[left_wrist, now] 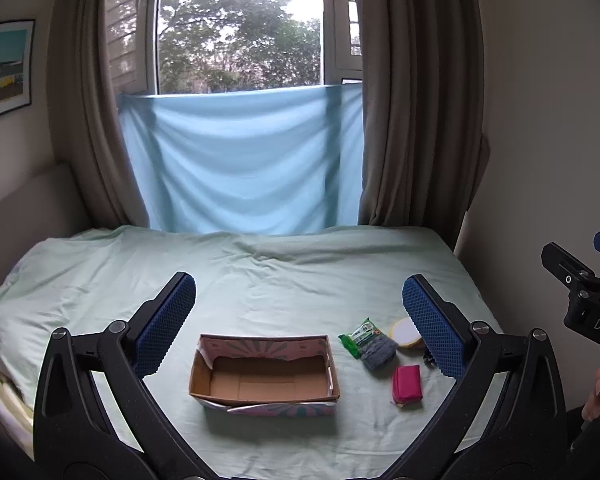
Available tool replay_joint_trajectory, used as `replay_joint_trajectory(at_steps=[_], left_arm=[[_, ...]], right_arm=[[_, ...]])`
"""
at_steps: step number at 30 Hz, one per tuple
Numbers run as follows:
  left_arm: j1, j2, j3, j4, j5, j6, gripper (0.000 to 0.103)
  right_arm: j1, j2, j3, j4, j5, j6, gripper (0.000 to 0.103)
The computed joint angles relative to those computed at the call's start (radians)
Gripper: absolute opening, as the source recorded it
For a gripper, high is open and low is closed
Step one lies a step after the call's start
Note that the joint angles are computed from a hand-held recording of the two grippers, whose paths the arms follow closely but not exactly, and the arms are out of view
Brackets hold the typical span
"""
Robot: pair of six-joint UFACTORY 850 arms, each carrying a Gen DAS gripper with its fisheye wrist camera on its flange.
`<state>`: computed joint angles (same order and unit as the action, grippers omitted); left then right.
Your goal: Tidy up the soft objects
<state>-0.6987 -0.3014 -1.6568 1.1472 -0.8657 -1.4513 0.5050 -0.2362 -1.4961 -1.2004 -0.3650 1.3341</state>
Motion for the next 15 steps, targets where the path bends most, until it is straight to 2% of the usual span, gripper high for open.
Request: replay_joint_trajectory(at_steps=[15], left_arm=[[0.002, -0.01, -0.013, -0.01, 0.005, 0.001, 0.103]], right_arm=[[0.002, 0.001, 0.005, -0.016, -0.001, 0.017, 0.103]])
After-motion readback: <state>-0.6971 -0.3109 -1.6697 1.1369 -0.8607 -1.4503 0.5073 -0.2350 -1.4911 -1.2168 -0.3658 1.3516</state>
